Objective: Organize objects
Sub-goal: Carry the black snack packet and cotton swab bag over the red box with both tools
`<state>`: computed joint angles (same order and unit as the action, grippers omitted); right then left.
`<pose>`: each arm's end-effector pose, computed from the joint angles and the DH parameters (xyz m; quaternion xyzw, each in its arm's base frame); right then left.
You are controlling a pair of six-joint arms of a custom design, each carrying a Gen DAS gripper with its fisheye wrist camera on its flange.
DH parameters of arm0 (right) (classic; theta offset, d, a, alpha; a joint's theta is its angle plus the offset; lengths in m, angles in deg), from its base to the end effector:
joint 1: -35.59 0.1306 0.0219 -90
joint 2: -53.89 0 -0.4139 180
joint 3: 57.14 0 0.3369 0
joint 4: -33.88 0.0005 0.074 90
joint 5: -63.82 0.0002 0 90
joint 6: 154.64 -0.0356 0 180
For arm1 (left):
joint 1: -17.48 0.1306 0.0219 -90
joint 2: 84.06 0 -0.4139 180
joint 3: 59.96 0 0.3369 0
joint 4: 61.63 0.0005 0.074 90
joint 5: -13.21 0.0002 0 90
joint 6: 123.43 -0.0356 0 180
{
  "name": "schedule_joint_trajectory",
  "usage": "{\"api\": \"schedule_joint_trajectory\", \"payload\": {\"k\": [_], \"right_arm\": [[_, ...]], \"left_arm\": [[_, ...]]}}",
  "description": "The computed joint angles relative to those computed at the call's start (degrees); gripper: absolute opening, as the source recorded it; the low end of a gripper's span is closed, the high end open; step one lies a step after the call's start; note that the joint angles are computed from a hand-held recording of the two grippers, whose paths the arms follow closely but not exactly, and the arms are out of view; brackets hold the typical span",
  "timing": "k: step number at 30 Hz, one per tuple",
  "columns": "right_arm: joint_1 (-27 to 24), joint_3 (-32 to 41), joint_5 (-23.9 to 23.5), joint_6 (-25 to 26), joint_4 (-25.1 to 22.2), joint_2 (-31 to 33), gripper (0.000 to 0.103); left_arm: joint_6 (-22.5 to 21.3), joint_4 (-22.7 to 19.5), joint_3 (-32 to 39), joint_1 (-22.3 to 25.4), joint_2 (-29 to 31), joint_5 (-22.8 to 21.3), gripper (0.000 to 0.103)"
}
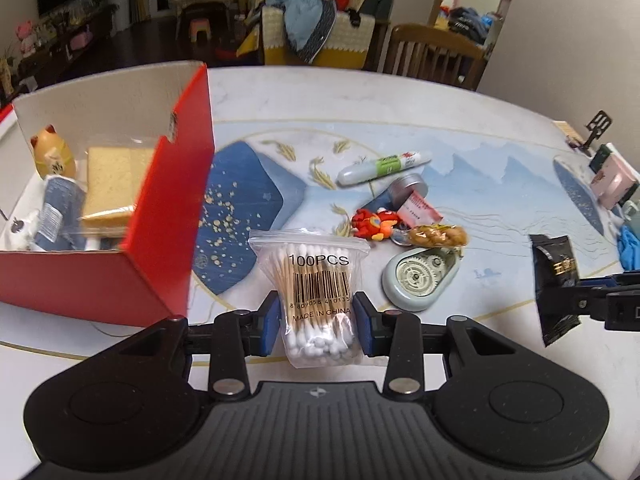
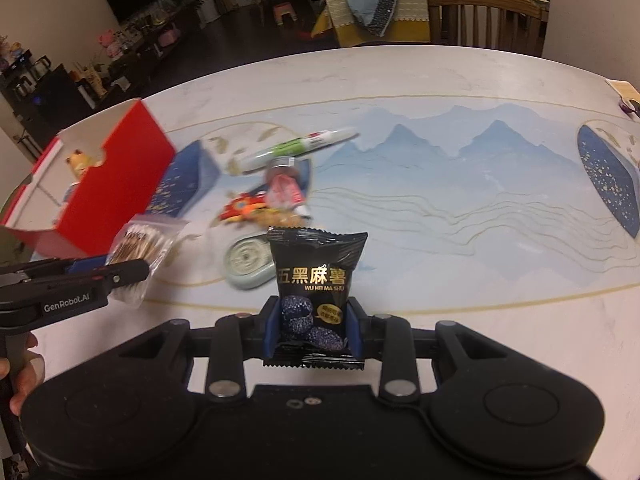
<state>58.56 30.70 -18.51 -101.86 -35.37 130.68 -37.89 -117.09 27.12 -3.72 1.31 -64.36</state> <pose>0.2924 0.1182 0.5051 0.1372 0.9499 0.0814 0.2688 0.3601 -0.1484 0.4654 0.2426 0.9137 -0.1468 0.2910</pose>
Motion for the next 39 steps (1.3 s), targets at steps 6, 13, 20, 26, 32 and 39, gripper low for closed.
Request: {"api": "schedule_joint_trajectory", "payload": {"k": [6,13,20,26,32,39], "right_arm": [[4.42,4.44,1.24,-2.95,-1.82,1.46,0.032],[8.76,11.73,3.28,-4.24,-2.73,5.74,0.032],[12.38,19.69,3.74,-4.78,-3.64,11.7,0.032],[14.85,27.56,4.95,-3.88,-4.82,18.12,0.032],[16.68,36.48,6.14,-2.85,-6.66,24.76,0.032],[17.36,48.13,6.88,-2.18,-11.01,33.28,0.032]], "left_arm": [[-1.93,-2.03,1.2,3.08,-2.3,4.62,0.037],[-4.43,-3.9,4.24,8.09,-2.46,9.99,0.037],[-8.74,-6.3,7.65,14.54,-1.3,14.99,0.037],[-12.46,-7.24,10.1,20.22,0.56,17.74,0.037],[-15.76,-8.85,12.86,25.12,3.36,19.97,0.037],[-19.36,-10.44,16.69,29.67,7.37,21.84,0.037]]}}
